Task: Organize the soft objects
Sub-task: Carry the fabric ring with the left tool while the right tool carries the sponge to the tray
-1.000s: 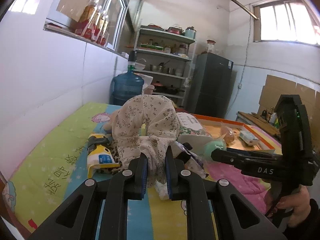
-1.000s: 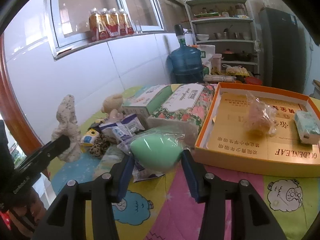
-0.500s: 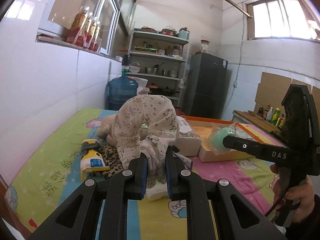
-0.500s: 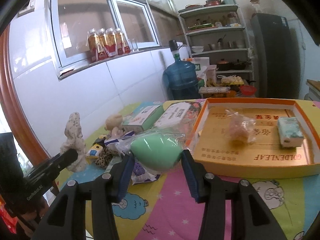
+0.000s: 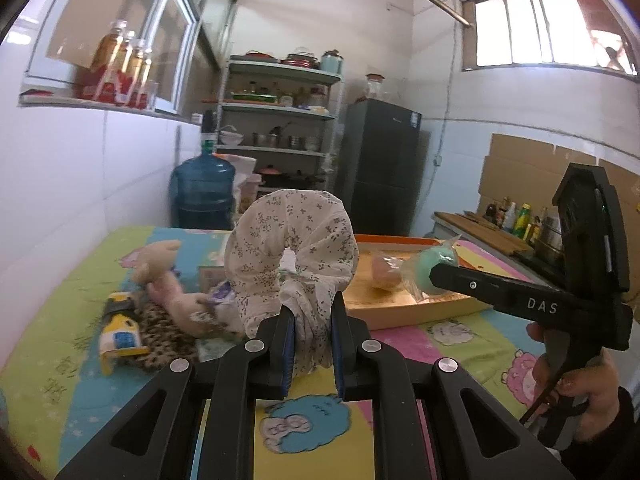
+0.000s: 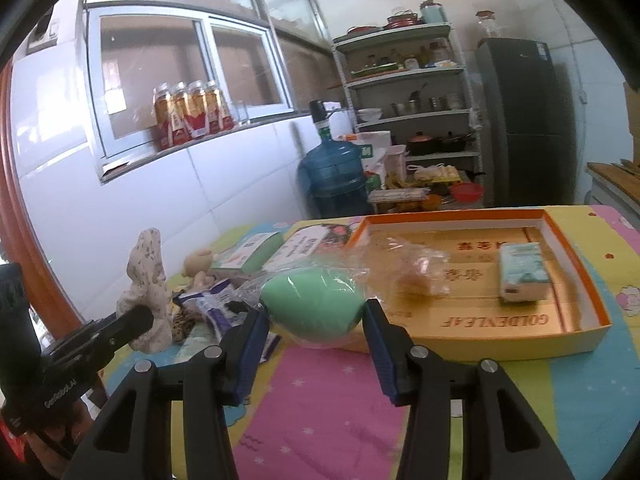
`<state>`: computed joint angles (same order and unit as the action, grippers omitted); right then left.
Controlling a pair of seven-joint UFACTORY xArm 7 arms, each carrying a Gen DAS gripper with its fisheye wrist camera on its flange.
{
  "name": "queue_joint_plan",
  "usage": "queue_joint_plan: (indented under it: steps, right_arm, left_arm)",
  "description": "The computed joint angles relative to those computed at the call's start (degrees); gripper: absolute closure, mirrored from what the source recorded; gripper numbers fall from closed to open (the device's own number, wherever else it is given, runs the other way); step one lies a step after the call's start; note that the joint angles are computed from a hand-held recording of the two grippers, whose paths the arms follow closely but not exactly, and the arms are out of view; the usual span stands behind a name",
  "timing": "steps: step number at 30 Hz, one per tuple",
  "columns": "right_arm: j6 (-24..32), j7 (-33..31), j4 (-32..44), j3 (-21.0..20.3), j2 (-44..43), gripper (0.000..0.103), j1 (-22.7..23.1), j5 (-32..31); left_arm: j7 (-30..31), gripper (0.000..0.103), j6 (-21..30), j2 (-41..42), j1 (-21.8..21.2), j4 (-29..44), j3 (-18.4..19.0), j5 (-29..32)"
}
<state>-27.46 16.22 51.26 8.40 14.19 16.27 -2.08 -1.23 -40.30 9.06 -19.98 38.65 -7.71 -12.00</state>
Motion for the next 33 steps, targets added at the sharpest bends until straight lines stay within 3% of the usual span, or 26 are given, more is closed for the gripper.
queue_joint_plan:
  steps: [19,33]
  right_arm:
    - [-2.99,-0.8,-3.98,-2.5,-2.64,0.054,-3.76,2.32]
    - [-4.07,0.52,-5.1,-3.71,-2.49,0.054,-7.06,1.51]
  left_arm:
    - [4.03,0.088,7.15,9.09,-5.09,15.4,-0.42,2.36]
    - [2.17,0.088,17.8,17.89,-6.48,29.7,0.05,6.83]
